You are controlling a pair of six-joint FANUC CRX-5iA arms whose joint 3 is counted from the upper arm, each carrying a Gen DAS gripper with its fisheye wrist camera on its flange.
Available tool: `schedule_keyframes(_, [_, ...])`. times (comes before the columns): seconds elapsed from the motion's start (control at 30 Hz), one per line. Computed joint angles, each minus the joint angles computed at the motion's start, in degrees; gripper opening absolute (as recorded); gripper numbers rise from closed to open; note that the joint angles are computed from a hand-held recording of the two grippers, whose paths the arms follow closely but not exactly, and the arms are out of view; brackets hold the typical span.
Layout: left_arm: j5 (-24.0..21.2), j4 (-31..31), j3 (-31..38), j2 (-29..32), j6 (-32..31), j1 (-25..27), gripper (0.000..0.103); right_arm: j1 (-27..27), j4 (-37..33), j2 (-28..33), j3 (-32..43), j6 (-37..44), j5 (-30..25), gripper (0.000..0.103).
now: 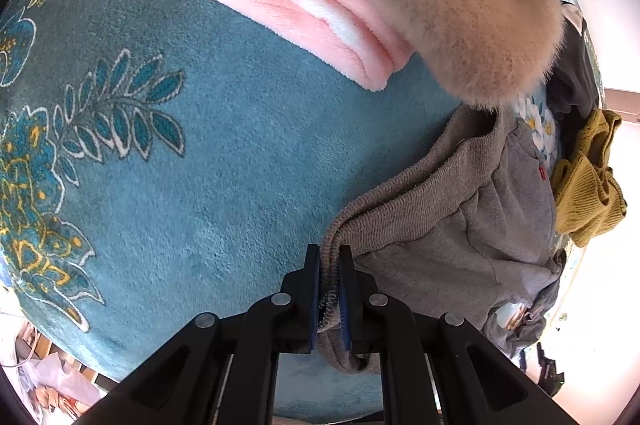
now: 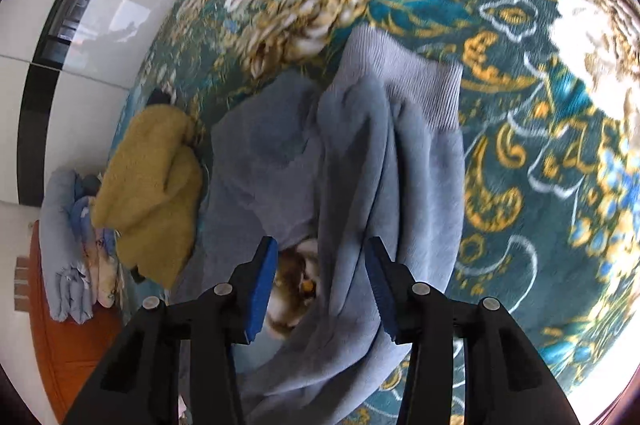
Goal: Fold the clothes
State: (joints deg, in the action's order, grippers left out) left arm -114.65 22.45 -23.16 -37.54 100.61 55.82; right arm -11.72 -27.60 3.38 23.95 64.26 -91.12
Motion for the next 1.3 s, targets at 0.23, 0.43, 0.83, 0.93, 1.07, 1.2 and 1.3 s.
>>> schedule_keyframes(0.23, [-2.23, -0.56, -0.33, -0.29, -4.88, 4.97, 0.010, 3.16, 5.41, -0.72, -2.94, -6.18, -0.46, 0.032])
schedule_keyframes(0.43, [-5.50, -0.53, -1.03, -1.17, -10.90, 12.43, 0.011, 5.57, 11.11, 2.25, -1.19, -11.17, -3.07, 0.007])
schedule_keyframes(0.83, [-9.46, -2.76, -0.45, -0.61, -20.33, 22.13, 0.011, 5.46, 5.71, 3.30, 8.46, -9.34, 1.27, 0.000])
schedule_keyframes(0.93, [-11.06, -3.39, -0.16, -0.53, -23.21, 25.45, 0.011, 7.06, 5.57, 7.12, 15.21, -9.21, 2.01, 0.000])
schedule_keyframes(1.07, [-13.40, -4.23, 0.29, -0.37, -27.26, 30.46, 0.011, 9.63, 7.48, 10.32, 19.88, -7.24, 1.00, 0.000])
schedule_keyframes(1.2, [-13.95, -5.79, 0.95, 0.33, -30.13, 32.38, 0.011, 8.88, 8.09, 9.39, 17.68, -5.45, 1.99, 0.000])
schedule_keyframes(1.3, [-13.51, -7.16, 1.63, 1.07, -31.52, 32.43, 0.011, 6.15, 9.62, 6.75, 13.06, -4.94, 2.04, 0.000])
